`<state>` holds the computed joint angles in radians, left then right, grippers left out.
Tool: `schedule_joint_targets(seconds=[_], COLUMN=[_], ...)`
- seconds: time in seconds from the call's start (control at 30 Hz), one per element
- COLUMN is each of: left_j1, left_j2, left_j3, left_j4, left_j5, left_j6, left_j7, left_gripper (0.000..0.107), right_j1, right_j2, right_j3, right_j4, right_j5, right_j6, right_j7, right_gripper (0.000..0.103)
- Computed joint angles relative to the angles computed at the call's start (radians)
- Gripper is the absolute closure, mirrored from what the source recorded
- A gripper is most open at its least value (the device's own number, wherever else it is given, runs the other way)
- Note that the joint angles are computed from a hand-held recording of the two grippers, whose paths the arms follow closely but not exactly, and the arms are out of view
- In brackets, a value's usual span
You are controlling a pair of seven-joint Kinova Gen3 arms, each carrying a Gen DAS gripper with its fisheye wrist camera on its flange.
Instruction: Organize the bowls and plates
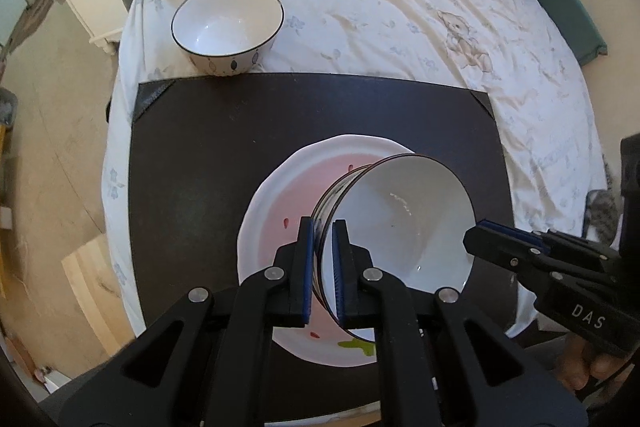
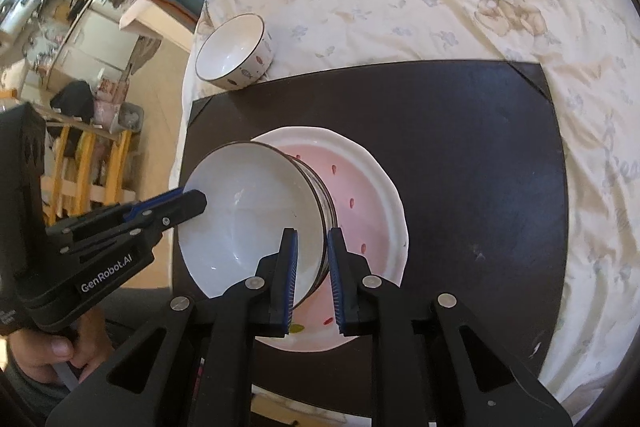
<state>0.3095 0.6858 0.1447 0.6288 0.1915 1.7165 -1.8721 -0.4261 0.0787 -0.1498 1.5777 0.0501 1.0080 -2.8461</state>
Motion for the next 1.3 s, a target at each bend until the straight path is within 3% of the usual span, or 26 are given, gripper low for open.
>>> schedule_joint_targets(seconds=[0.23, 0.97, 1.03, 1.13, 1.3], left_j1=[0.004, 0.008, 0.012, 0.007, -0.005], left_j2=[0.071, -0.013, -0.027, -0.056, -0.088], left_j3=[-0.002, -0.011, -0.017, -0.018, -0.014], left_j4=[-0.118, 0.022, 0.046, 0.094, 0.143], left_j5=[0.008, -0.024, -0.036, -0.043, -0.040], left_j6=[0.098, -0.018, -0.039, -0.087, -0.149], left_j7=[0.044, -0.010, -0.007, -0.009, -0.009], left_gripper=[0.102, 0.100, 0.092, 0.069, 0.048], right_j1=[0.013, 0.010, 0.005, -0.001, -0.002], right_j2=[-0.014, -0.004, -0.003, -0.003, -0.013], right_j3=[0.002, 0.002, 0.000, -0.001, -0.001], right_j4=[0.014, 0.006, 0.000, -0.007, -0.002], right_j5=[-0.021, -0.010, -0.001, 0.012, 0.025], right_j6=[-0.033, -0.022, -0.012, 0.003, 0.009], right_j7=[-0.002, -0.005, -0.004, -0.015, -0.036], right_gripper=[0.084, 0.084, 0.084, 0.084, 0.084])
